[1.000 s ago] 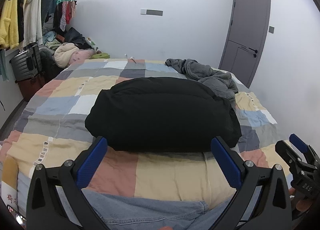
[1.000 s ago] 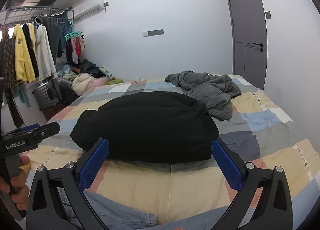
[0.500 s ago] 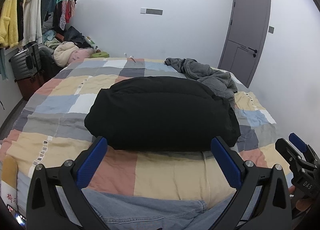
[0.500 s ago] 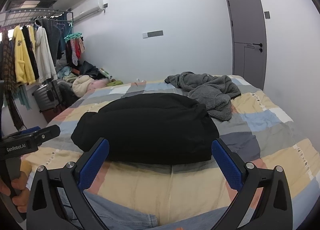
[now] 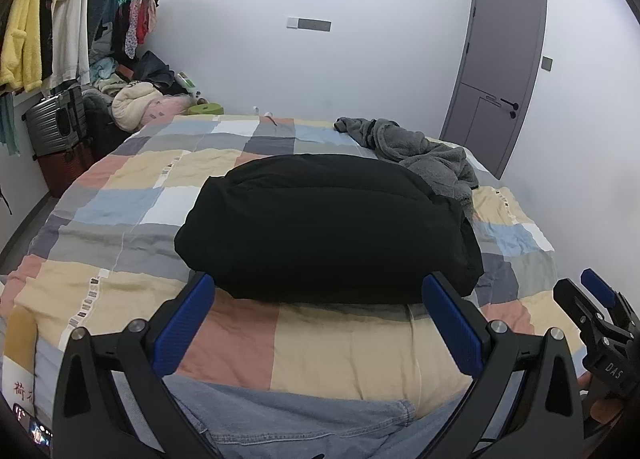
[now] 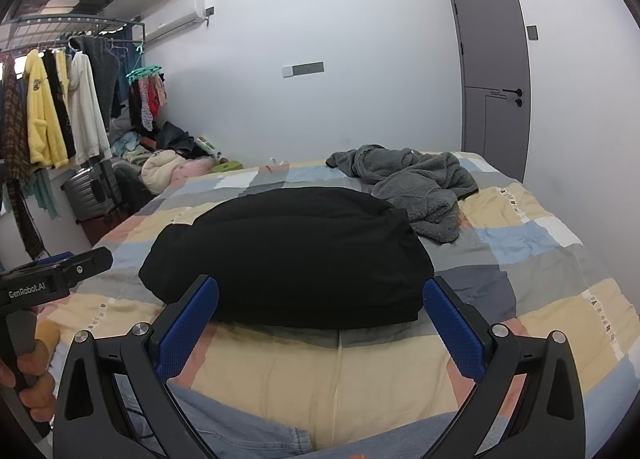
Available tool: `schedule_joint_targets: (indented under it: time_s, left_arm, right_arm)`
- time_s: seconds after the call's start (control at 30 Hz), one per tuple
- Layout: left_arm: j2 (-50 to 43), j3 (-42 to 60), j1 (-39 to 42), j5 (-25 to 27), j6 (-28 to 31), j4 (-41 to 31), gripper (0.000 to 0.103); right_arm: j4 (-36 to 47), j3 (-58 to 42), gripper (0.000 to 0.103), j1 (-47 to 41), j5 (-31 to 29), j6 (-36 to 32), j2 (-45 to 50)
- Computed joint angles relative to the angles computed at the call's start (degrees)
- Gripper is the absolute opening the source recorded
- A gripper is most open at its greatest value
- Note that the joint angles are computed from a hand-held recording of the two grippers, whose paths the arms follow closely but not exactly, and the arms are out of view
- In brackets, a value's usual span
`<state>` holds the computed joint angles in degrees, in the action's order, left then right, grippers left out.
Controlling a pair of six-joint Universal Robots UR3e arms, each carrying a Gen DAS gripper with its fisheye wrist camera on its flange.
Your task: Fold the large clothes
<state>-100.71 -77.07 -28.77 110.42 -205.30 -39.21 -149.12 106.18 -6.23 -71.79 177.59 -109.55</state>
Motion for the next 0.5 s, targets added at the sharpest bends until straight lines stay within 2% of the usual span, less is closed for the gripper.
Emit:
schedule_joint_targets:
  time_s: [0.5]
  left_arm:
    - [0.3, -1.2, -0.1, 0.8, -0.1, 0.9, 0.103]
  right_arm:
    - [-0.5, 0.3, 0.103, 0.3, 0.5, -0.3, 0.0]
